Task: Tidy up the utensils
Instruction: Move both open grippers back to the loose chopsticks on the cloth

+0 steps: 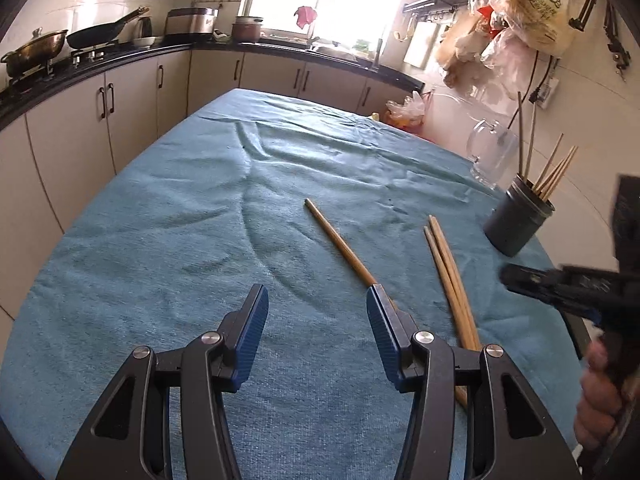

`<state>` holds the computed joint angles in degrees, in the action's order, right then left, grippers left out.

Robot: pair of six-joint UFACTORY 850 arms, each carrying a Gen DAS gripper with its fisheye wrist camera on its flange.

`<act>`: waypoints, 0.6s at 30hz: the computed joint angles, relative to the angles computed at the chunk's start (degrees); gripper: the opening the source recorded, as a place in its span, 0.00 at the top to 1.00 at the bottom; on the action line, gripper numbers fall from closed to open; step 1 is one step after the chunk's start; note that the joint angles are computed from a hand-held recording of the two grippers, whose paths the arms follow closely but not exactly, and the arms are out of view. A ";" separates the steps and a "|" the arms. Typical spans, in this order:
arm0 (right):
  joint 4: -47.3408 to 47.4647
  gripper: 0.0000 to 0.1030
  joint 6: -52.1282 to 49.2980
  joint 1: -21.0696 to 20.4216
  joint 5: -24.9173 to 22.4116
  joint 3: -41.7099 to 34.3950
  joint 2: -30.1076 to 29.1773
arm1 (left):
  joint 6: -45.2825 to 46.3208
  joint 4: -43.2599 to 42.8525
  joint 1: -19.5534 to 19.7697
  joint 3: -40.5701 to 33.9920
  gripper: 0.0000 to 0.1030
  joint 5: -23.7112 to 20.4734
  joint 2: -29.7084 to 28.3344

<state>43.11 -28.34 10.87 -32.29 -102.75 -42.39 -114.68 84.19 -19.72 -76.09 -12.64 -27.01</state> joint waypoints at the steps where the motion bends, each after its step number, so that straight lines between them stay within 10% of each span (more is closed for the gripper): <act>1: -1.27 0.80 1.48 0.21 -0.99 -1.95 -1.35 | -0.98 0.98 0.03 0.10 0.52 0.10 0.07; 18: -28.49 0.87 24.25 4.12 -9.71 -24.42 -15.52 | -2.48 1.68 0.87 -0.40 0.52 4.24 -0.53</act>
